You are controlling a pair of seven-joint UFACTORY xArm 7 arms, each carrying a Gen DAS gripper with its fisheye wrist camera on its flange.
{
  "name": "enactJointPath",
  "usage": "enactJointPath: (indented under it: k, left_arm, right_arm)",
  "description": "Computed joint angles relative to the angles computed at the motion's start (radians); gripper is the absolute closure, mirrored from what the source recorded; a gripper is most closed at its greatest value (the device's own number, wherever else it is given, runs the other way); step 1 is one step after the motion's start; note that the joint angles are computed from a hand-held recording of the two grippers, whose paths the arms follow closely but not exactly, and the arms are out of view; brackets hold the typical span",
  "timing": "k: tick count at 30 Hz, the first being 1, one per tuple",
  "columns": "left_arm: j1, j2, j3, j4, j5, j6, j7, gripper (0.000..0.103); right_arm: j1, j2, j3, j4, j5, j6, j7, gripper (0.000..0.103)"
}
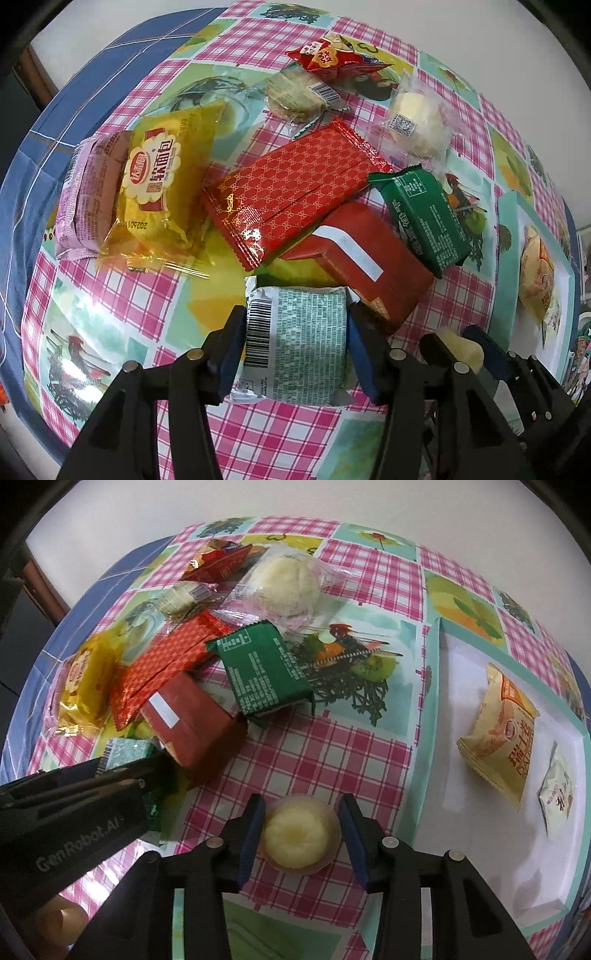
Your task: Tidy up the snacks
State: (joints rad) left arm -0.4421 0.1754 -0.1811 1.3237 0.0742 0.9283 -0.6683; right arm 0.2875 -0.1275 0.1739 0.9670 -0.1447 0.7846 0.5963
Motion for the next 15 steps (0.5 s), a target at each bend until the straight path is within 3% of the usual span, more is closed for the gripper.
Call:
enactJointPath:
  k: [15]
  left_arm:
    - [0.018,-0.041,-0.003,-0.028,-0.052,-0.031,0.021,0.053]
  right_arm:
    - [0.002,-0.033,-0.002,-0.008,0.040,0.005,-0.009,0.073]
